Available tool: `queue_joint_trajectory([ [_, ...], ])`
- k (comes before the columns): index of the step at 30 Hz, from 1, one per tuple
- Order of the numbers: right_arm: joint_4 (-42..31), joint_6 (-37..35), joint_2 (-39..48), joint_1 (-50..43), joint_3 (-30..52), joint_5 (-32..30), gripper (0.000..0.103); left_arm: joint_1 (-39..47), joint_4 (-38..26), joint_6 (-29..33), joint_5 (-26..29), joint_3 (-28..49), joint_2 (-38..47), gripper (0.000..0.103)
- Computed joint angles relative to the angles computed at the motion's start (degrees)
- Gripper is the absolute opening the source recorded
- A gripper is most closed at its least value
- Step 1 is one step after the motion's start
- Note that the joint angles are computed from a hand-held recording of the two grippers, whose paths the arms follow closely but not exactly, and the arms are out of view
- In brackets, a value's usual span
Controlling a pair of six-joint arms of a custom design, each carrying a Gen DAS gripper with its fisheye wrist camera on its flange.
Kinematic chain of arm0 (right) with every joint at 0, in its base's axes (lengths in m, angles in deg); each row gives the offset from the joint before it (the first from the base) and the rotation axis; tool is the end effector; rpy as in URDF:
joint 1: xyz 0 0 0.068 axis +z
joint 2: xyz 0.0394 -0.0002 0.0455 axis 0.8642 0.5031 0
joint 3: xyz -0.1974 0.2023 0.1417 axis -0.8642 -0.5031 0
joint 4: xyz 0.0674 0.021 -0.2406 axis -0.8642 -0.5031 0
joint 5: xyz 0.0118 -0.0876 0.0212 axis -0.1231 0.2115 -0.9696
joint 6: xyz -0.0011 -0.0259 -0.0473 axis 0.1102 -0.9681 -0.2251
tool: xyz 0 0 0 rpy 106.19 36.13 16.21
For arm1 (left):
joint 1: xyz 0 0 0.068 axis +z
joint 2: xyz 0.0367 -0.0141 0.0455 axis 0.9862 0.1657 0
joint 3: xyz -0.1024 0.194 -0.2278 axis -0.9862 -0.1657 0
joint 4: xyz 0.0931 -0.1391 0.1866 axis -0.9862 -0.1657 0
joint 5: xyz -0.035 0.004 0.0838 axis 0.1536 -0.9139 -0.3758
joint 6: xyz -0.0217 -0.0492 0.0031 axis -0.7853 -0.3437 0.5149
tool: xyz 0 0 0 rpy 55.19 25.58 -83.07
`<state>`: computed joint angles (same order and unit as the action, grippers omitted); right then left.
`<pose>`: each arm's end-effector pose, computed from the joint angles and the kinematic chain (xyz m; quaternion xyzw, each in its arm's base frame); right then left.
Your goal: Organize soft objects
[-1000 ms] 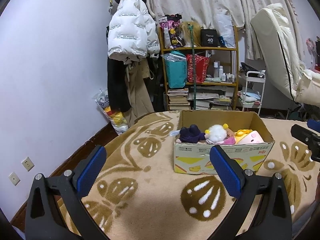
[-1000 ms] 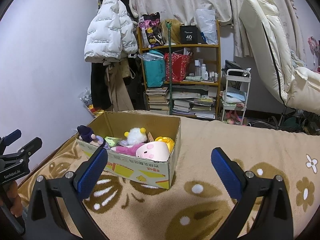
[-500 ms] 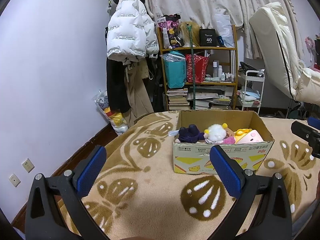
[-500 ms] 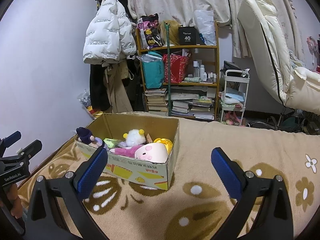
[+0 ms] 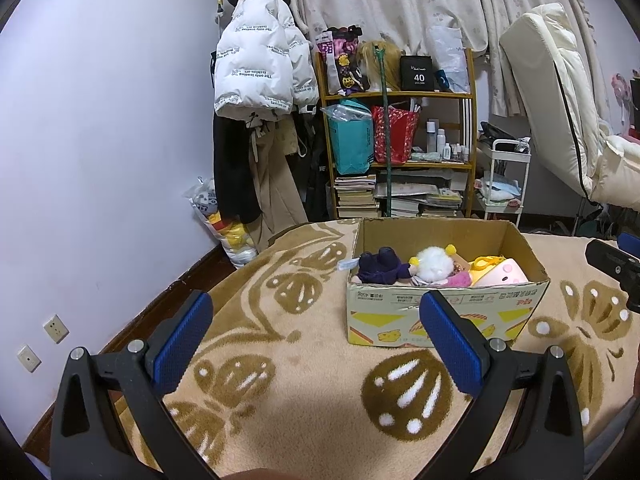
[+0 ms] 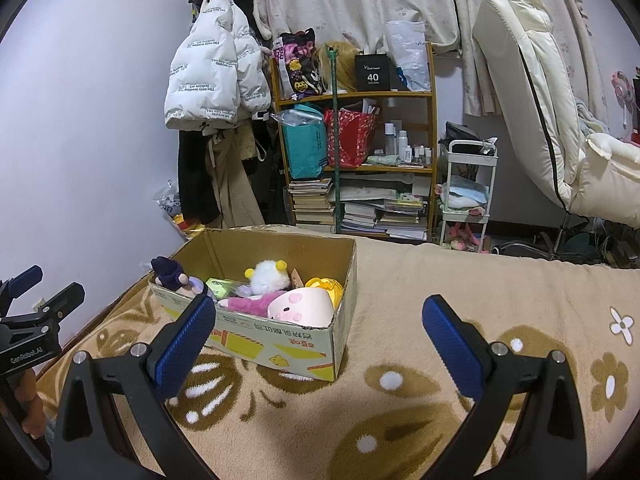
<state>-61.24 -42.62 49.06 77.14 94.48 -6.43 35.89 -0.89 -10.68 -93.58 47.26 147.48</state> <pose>0.2163 0.0569 0.2018 0.0607 0.8578 0.0210 0.5100 0.2397 -0.2060 0.1783 0.0660 0.8445 0.0208 0.5310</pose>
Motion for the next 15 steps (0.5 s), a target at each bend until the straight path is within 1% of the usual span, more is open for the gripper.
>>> queue_joint_trajectory([
  [5, -0.04, 0.04, -0.05, 0.08, -0.05, 0.15, 0.103, 0.04, 0.88, -0.16, -0.17, -0.51, 0.31, 0.102],
  [15, 0.02, -0.08, -0.08, -0.14, -0.11, -0.10, 0.103, 0.26, 0.40, -0.39, 0.36, -0.33, 0.37, 0.102],
])
